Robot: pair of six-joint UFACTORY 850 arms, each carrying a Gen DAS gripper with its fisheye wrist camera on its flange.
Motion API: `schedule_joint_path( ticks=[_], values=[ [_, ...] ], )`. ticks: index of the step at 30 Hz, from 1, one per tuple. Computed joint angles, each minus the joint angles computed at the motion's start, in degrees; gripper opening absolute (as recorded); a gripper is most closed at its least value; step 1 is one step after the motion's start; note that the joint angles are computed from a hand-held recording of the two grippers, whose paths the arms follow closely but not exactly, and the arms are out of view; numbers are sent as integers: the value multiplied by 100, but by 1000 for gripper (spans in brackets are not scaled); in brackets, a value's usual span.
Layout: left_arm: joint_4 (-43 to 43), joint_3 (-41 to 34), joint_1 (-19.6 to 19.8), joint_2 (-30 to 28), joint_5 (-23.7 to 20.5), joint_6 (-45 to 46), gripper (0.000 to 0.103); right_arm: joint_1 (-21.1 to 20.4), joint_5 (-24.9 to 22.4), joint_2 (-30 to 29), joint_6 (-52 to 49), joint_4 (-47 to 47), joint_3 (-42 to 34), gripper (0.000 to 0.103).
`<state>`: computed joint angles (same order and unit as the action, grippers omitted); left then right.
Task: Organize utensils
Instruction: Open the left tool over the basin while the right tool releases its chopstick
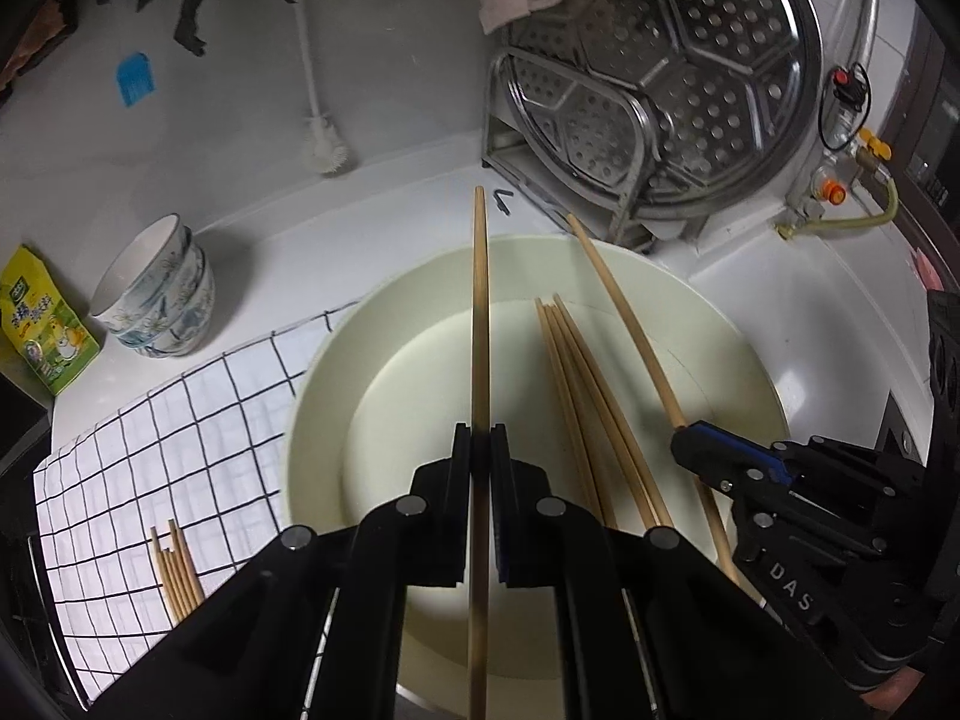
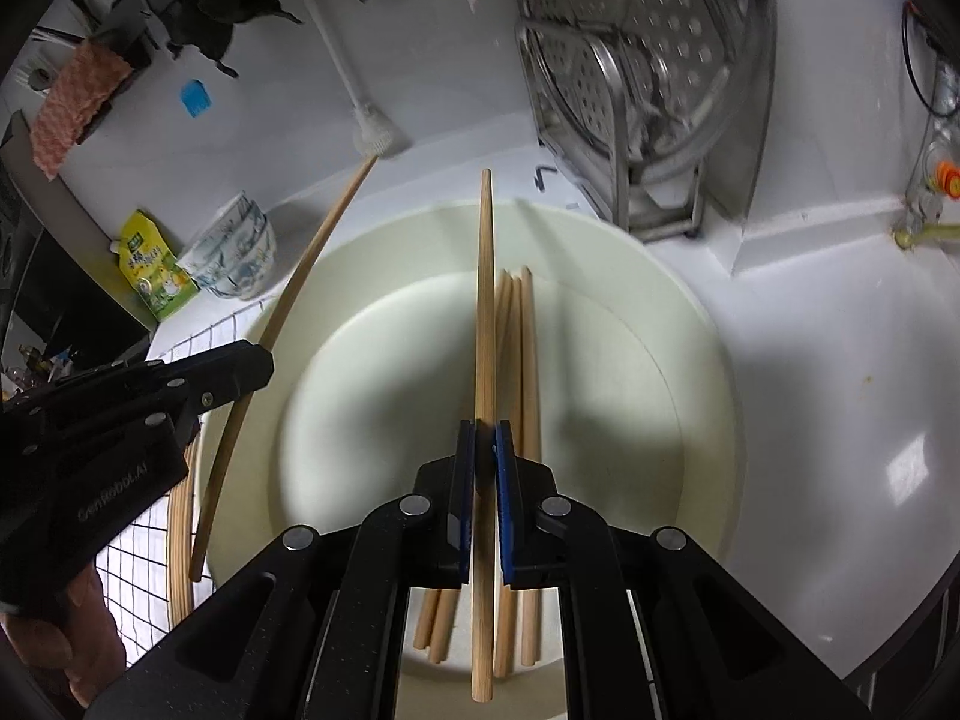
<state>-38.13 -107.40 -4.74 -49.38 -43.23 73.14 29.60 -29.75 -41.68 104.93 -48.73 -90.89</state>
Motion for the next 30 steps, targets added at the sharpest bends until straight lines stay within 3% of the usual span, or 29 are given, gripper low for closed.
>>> schedule_joint_path(
  ticks=[17, 20, 22, 23, 30],
  values=[
    [485, 295, -93, 10, 284, -177, 8, -33, 73, -20, -158, 385, 171, 7],
    [458, 312, -57, 60, 318, -183, 24, 16, -2, 90, 206, 71, 278, 22],
    [314, 443, -29, 177, 429, -60, 52, 53, -81, 149, 391, -95, 322, 25],
    [178, 509, 1, 241, 467, 59, 56, 67, -100, 185, 451, -153, 346, 25],
    [-61, 624, 167, 442, 443, 237, 60, 201, -280, 294, 730, -427, 335, 32]
  ],
)
